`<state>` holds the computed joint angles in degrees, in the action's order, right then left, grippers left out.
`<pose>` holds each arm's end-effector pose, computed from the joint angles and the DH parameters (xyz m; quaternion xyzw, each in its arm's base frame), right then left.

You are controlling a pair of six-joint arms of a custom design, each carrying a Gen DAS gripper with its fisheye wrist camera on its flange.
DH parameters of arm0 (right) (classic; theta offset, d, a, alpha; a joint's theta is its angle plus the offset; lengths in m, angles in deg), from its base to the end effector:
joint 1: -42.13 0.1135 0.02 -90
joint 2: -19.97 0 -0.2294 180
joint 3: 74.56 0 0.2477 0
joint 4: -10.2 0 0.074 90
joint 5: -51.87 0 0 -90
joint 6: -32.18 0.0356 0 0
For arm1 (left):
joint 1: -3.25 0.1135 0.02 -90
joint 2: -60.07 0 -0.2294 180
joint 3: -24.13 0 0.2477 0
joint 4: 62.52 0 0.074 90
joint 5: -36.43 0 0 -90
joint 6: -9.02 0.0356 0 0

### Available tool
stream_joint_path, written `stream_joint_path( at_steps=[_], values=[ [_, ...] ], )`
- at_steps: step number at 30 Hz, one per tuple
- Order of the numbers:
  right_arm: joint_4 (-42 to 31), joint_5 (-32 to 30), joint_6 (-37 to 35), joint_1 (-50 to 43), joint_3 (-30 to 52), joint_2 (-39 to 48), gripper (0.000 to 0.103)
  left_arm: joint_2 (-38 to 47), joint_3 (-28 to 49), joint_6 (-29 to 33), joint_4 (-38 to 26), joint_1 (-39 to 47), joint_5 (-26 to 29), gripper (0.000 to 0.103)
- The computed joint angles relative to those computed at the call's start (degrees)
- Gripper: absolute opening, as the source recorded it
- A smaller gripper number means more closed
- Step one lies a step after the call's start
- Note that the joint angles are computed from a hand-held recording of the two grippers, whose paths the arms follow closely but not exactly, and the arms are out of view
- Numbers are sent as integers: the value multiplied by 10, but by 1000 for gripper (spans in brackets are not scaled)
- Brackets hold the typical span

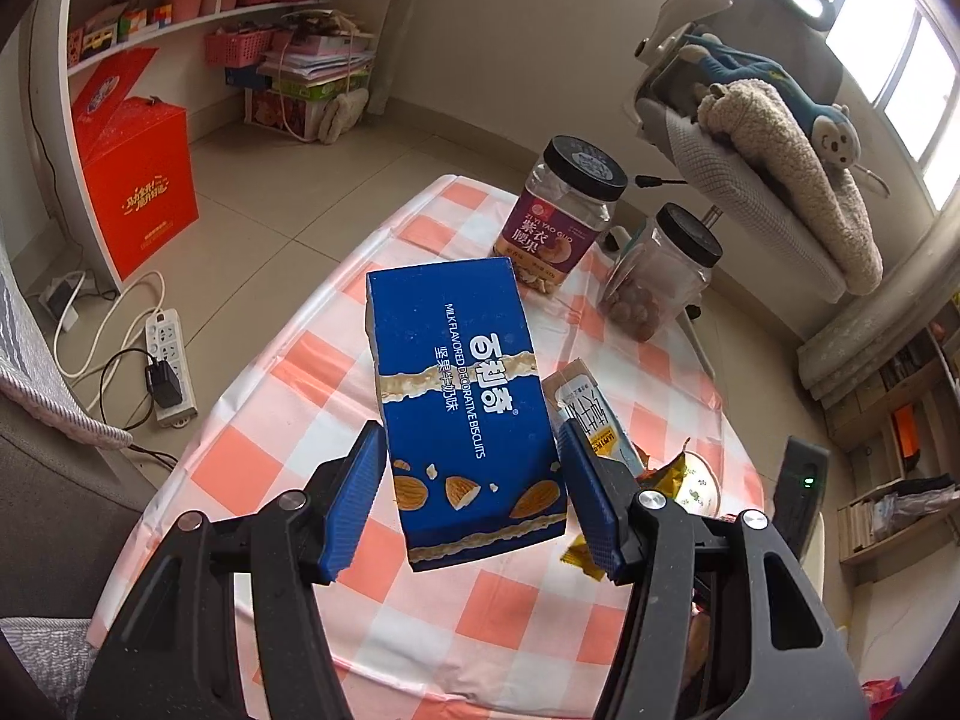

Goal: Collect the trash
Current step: 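Carry the yellow wrapper and blue biscuit box to the white bin and release both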

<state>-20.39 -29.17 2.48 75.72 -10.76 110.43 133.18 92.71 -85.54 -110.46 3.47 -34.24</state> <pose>0.2549 0.1626 0.1399 0.2424 0.9256 0.1542 0.2466 0.2659 -0.0108 0.2281 0.0150 0.9348 -0.1709 0.3109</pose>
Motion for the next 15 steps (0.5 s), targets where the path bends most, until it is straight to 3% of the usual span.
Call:
stream_joint_path(
  at_steps=[8, 15],
  values=[
    [-95, 96, -154, 15, 0, -139, 21, -30, -33, -26, 41, -63, -21, 59],
    [-120, 130, -245, -31, -60, -250, 21, -52, -69, -51, 99, -158, -96, 59]
  ],
)
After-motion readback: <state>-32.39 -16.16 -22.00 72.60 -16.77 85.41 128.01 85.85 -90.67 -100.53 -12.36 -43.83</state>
